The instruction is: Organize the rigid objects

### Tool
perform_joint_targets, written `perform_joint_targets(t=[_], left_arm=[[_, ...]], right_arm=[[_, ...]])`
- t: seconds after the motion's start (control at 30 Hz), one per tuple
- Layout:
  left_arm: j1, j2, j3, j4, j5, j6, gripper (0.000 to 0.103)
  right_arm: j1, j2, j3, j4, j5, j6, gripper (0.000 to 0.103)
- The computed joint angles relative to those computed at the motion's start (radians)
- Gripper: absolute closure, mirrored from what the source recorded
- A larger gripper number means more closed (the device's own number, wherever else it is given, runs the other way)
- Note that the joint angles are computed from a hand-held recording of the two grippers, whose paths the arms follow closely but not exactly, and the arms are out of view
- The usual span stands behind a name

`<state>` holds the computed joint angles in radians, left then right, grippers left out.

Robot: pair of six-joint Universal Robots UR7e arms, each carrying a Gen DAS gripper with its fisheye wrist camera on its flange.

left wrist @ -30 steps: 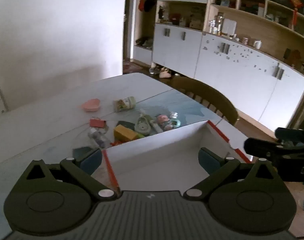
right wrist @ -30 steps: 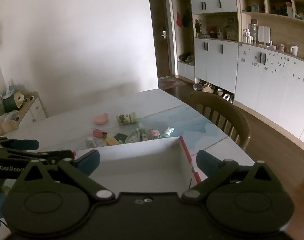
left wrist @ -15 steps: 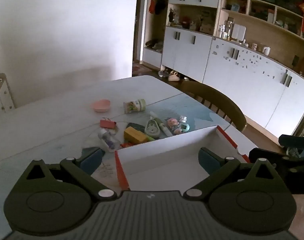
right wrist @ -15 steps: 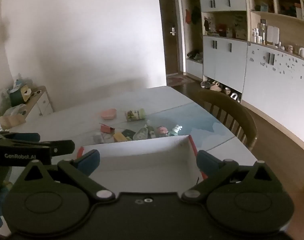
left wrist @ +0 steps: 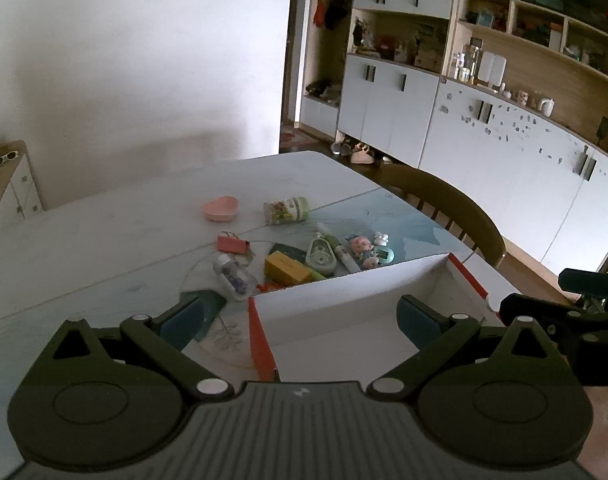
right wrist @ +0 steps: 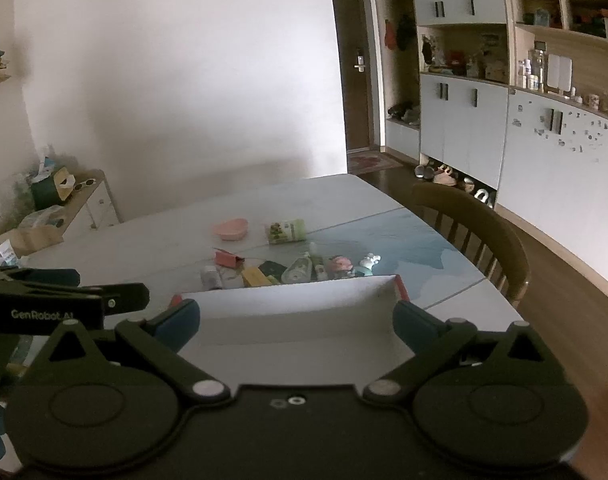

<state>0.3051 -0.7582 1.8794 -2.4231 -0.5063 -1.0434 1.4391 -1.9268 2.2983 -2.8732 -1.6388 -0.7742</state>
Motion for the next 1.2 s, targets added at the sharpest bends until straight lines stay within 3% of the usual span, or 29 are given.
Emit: perform_joint_targets(t=[0.6,0.73,1.0,1.2], left_arm=[[-0.005,-0.008,-0.011,0.063,0.009,-0.063,0.000],[-0.004,-0.018,0.008,0.003,-0.001,-0.041,0.000],[-0.006,-0.036,0.034,-0.010,0.001,-0.050,0.000],[-0.003,-0.036,0.031,0.004,0.006,-0.051,0.000]], right_arm=[[0.000,-0.006,0.000,0.008,0.012,-0.006,0.000],[0.004,-0.008,0.001,0.012,0.012,0.002,0.000],[0.013,-0.014,0.006,0.030,0.008,0.039,0.000],[0.012,-0.015,0.005,0.049,0.020,0.019,0.000]])
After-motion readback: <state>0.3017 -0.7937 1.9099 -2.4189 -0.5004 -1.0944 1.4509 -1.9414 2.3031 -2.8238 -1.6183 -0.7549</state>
